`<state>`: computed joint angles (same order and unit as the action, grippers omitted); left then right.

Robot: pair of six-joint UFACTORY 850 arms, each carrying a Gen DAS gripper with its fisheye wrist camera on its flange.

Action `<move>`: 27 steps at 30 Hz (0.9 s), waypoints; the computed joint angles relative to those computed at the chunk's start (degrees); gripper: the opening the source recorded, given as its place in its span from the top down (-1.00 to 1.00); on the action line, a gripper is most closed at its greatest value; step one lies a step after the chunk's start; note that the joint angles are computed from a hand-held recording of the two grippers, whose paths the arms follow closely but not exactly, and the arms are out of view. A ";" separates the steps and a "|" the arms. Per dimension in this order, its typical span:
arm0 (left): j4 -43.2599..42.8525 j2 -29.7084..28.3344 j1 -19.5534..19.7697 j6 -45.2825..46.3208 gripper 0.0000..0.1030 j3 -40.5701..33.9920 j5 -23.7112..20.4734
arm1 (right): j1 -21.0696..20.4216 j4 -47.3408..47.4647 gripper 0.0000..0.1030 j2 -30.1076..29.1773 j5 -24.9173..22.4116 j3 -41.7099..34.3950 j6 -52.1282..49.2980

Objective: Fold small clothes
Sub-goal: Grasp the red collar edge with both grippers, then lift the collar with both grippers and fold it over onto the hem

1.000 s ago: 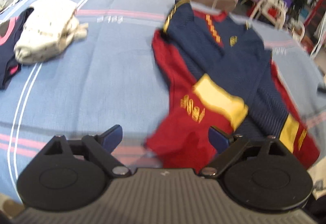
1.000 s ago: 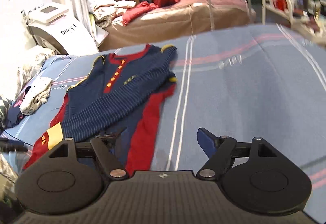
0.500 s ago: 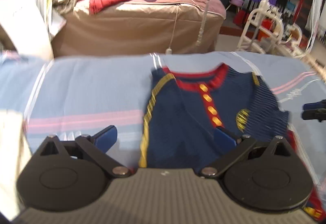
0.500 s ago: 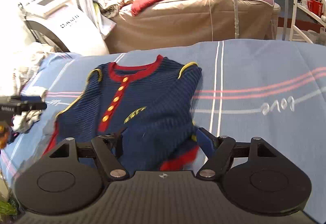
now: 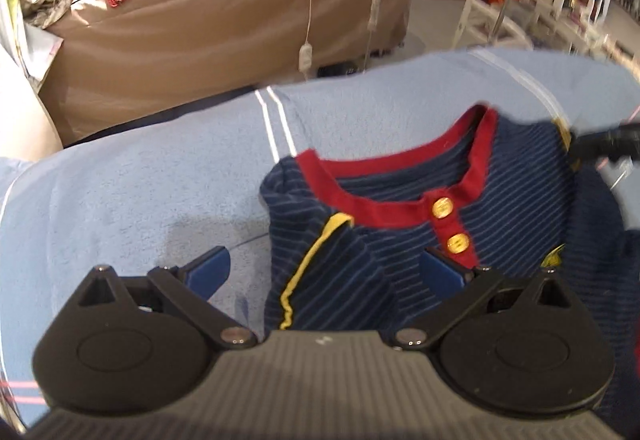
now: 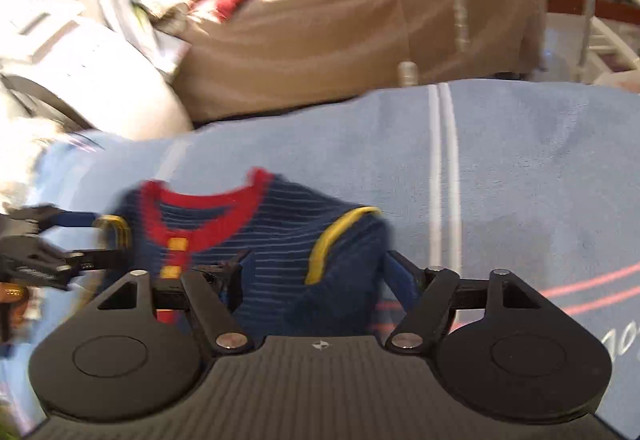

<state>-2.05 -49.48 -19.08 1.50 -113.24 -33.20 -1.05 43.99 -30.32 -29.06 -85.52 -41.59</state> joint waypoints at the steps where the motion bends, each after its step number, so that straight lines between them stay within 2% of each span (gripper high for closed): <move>1: -0.11 -0.74 -0.07 0.65 -0.99 -0.74 -0.42 | 0.31 -1.75 -0.99 0.21 2.73 0.70 1.68; 2: -1.07 -1.30 -0.05 1.77 -0.99 -1.20 -0.46 | 0.24 -1.11 -0.98 0.29 3.65 1.18 1.07; 3: -1.97 -1.76 -0.04 2.79 -0.99 -1.49 -0.33 | -0.21 1.43 -0.99 0.01 2.48 1.19 -1.19; 5: -1.84 -2.75 -0.18 2.67 -0.99 -2.29 -0.34 | -1.44 4.14 -0.98 -1.75 -3.53 -0.47 -2.25; 6: -1.95 -3.48 -0.22 2.26 -0.99 -3.13 -1.02 | -1.82 6.07 -0.99 -1.92 -4.86 -0.32 -3.42; 8: -2.64 -4.24 -0.19 2.29 -0.99 -3.65 -1.20 | -2.13 9.52 -0.99 -1.56 -5.83 0.56 -6.69; 10: -2.47 -4.11 -0.23 2.87 -0.99 -3.01 0.11 | -1.99 8.79 -0.97 -1.94 -6.27 -0.01 -5.74; 11: -2.64 -3.97 -0.20 3.03 -0.98 -2.62 0.81 | -1.93 8.43 -0.90 -2.13 -6.31 -0.32 -5.33; 13: -3.14 -3.30 -0.03 2.75 -0.82 -1.31 2.77 | -1.69 7.45 -0.38 -2.07 -5.34 -0.40 -5.20; 14: -2.95 -3.05 0.05 2.11 -0.56 -0.92 3.66 | -1.49 6.27 0.18 -2.23 -4.90 -0.70 -4.54; 15: -3.36 -2.94 0.11 1.86 -0.23 -0.86 4.31 | -1.39 5.87 0.40 -2.60 -5.02 -1.16 -4.23; 18: -5.96 -3.01 0.60 2.10 0.27 -1.90 3.40 | -1.66 7.68 0.47 -3.19 -5.50 -1.62 -4.09; 20: -5.05 -2.74 0.71 1.17 0.46 -2.03 3.12 | -1.54 8.15 0.48 -2.84 -4.86 -1.15 -3.89; 23: -3.53 -1.48 0.65 1.33 0.67 -0.37 4.13 | -1.48 9.35 0.52 -2.04 -4.18 -0.19 -4.09; 27: -3.05 1.42 0.45 2.09 0.74 3.07 6.16 | -1.64 12.82 0.55 -0.75 -3.90 1.17 -6.24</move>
<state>-5.09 -48.06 -18.63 3.59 -110.17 -27.04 -2.70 56.81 -31.07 -32.97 -84.34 -47.82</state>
